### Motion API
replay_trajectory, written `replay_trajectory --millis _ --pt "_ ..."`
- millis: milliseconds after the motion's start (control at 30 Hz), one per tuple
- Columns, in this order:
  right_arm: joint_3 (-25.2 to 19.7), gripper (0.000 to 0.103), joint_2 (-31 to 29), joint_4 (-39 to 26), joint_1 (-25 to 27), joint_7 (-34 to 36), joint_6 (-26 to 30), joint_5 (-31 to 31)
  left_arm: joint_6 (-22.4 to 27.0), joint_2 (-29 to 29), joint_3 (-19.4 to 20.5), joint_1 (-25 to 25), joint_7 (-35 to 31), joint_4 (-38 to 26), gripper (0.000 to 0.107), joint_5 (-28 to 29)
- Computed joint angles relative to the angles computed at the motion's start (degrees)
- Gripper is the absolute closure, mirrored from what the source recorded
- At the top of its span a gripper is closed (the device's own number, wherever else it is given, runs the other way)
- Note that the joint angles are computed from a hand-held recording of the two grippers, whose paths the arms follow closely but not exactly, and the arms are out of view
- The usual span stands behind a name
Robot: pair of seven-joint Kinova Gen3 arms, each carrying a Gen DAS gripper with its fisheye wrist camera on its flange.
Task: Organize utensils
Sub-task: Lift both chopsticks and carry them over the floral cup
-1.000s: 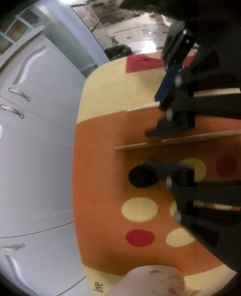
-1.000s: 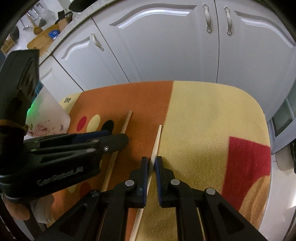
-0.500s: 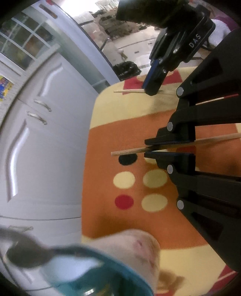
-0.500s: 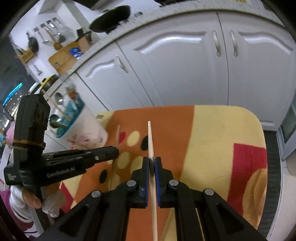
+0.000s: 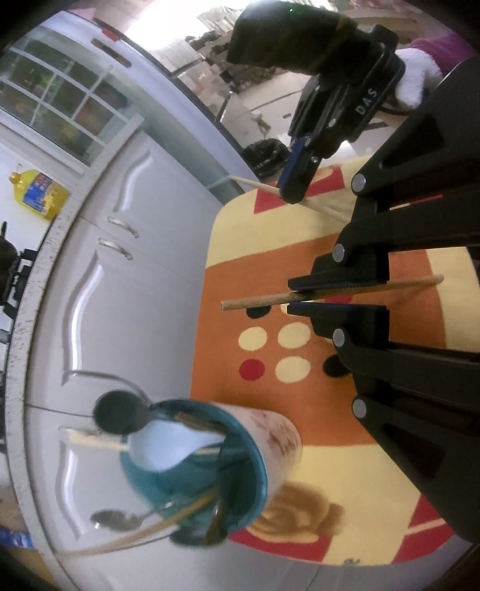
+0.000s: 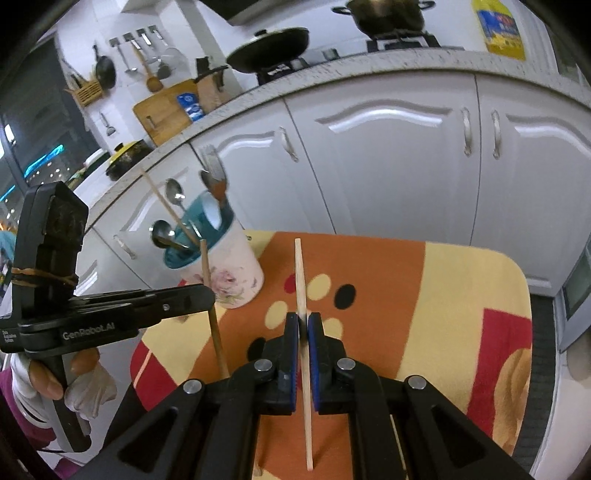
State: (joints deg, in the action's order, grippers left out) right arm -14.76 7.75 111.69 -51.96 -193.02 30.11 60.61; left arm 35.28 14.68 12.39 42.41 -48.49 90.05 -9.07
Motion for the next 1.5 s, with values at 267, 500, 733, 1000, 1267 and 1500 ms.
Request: replay_trajectory --millis 267,500,733,1000,1267,1500 --pt "-1.8 0.098 -0.2 -3.4 -2.1 3.1 4.9 -0.2 0.2 -5.7 0.3 0.1 3.1 3.2 0.103 -3.9" --pt "-2.2 0.098 0.4 -7.6 -3.5 7.4 8.0 -1.1 0.9 -9.4 2.1 -1.7 5.5 4.8 0.103 -6.9" --pt "-2.0 0.098 1.6 -13.3 -5.2 14.1 11.3 -2.5 1.5 -13.4 3.7 -5.6 2.9 5.0 0.103 -4.7" --pt "-0.6 0.098 3.2 -20.0 -6.6 21.2 12.0 -3.2 4.0 -18.6 3.6 -12.0 -6.7 3.0 0.103 3.7" --pt "2.3 0.098 6.0 -27.3 -7.9 25.2 11.5 -2.3 6.0 -19.9 4.4 -17.4 -7.8 -1.4 0.103 2.2" --pt "5.9 0.098 10.5 -33.4 -8.2 28.8 10.0 -4.5 6.4 -16.8 3.9 -19.1 -6.2 -4.0 0.103 -1.4"
